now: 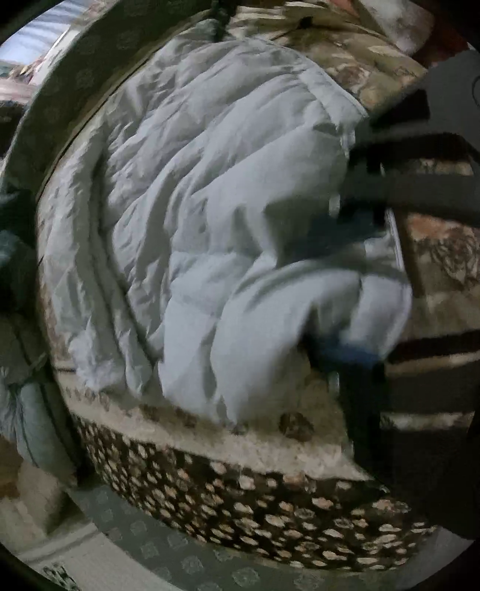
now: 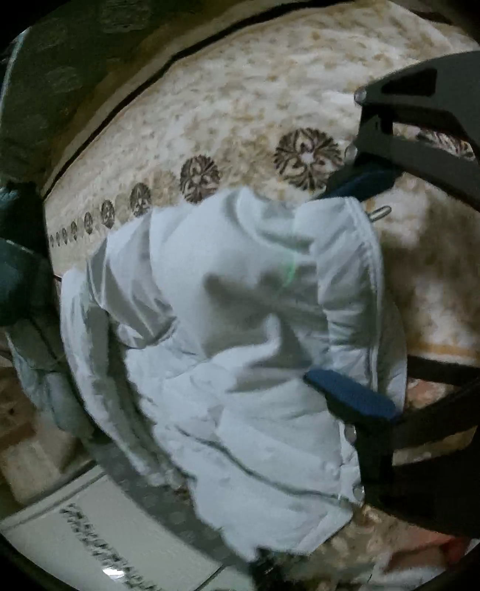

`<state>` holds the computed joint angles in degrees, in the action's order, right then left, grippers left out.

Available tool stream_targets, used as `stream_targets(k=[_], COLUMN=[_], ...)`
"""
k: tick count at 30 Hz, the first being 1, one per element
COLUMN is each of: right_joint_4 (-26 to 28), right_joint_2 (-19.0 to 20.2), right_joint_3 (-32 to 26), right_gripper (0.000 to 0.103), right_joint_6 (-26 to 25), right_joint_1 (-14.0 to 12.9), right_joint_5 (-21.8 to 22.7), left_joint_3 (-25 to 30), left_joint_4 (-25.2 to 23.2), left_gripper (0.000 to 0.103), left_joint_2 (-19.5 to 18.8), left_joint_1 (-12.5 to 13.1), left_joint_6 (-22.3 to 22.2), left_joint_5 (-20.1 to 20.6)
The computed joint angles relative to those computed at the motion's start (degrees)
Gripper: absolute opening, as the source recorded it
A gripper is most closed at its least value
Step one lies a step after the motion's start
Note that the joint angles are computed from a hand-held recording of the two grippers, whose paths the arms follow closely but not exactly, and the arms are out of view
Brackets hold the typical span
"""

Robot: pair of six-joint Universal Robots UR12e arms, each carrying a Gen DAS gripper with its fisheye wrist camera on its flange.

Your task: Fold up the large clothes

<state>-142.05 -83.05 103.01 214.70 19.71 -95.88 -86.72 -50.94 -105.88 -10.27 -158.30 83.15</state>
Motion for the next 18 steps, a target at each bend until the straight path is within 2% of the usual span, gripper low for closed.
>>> stream_targets(k=[1, 2, 3, 5, 7, 11, 13, 18], right_joint_4=[0.09, 0.13, 0.3, 0.4, 0.95, 3.44, 4.32, 4.08], right_joint_2=[0.13, 0.2, 0.17, -0.03, 0.11, 1.45, 2.14, 2.35], right_joint_3=[-0.49, -1.12, -1.88, -3.21, -5.27, -9.37, -10.02, -9.47], right_gripper=[0.048, 0.034, 0.026, 0.022, 0.021, 0.02, 0.02, 0.02], right_joint_6=[-0.15, -0.61, -1.29, -2.11, -3.62, -6.67, -7.3, -5.54], right_joint_1=[0.3, 0.47, 0.52, 0.24, -0.07, -0.17, -0.48, -1.87], right_joint_5=[-0.76, -1.24, -1.73, -2.06, -2.31, -4.3, -4.12, -0.95], left_joint_3=[0.66, 1.55, 2.29, 3.67, 5.22, 8.81, 9.6, 11.04], left_joint_4=[-0.75, -1.44, -1.69, -1.45, -0.73, -0.58, -0.39, -5.96], left_gripper=[0.026, 0.025, 0.024, 0.023, 0.022, 0.022, 0.021, 0.017], left_joint_2=[-0.14, -0.28, -0.46, -0.88, -1.54, -3.42, -4.46, -6.49], left_joint_1=[0.35, 0.85, 0.92, 0.51, -0.13, -0.56, -0.92, -0.83], left_joint_6=[-0.91, -1.84, -2.11, -1.61, -1.11, -3.31, -4.7, -5.36], left_joint_5=[-1.1, -2.7, -3.05, -2.4, -1.21, -1.22, 1.28, 4.94])
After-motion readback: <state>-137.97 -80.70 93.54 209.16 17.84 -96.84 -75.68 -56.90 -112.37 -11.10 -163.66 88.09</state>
